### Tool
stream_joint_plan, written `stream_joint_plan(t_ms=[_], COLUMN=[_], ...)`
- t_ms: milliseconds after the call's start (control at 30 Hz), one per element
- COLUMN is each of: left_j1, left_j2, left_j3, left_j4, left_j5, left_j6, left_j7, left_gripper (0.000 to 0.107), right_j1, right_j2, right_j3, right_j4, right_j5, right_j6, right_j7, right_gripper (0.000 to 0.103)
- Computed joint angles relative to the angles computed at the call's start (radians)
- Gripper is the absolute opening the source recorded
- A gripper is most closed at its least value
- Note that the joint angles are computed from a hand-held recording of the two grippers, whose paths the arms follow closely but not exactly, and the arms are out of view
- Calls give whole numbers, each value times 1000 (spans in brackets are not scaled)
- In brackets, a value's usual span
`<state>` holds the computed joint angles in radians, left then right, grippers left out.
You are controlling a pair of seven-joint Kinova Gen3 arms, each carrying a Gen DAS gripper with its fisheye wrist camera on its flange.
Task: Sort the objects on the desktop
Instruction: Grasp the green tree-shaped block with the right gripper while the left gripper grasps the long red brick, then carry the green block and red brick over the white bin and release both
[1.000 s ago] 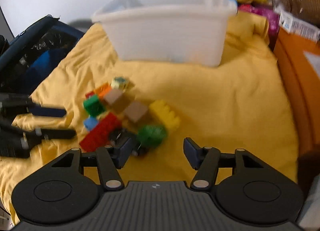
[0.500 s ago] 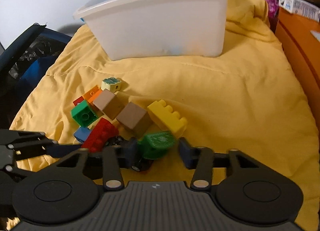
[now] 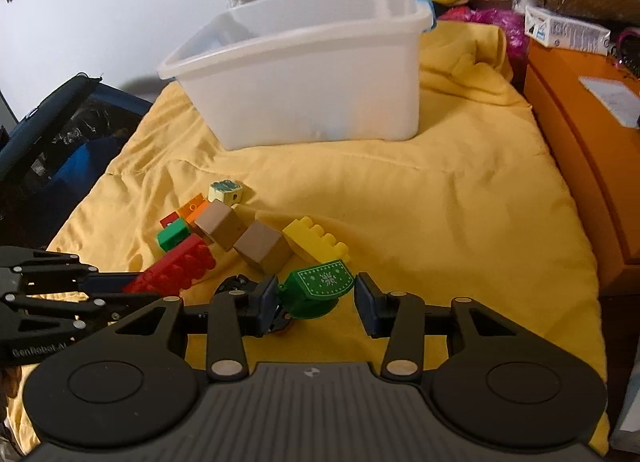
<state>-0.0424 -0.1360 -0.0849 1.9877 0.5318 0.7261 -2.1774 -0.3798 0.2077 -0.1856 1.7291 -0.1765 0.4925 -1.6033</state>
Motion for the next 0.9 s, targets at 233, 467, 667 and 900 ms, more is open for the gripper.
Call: stream_joint_plan(t_ms=[233,467,667,900], left_j1=[11,11,-10,-55], left_j2=[-24,-57,-18,79], left_j3=[-9,-43,-53,-23], left_j4=[-11,-94,-223,-392], left_j5=[14,29,28,0], left_j6=[-37,-15,23,72], left_j7=[4,26,65,92], left_gripper=[25,25,25,25], right_j1=[-5,16,37,50], right_j2=[-14,-41,-36,27], right_j3=[3,-13,-11,-2], right_j4=[13,1,-87,-291], right_j5=[-1,-45,-81,-79], right_j6=[-9,-45,-40,48], right_j7=[-28,10,44,85], right_gripper=[46,46,46,46])
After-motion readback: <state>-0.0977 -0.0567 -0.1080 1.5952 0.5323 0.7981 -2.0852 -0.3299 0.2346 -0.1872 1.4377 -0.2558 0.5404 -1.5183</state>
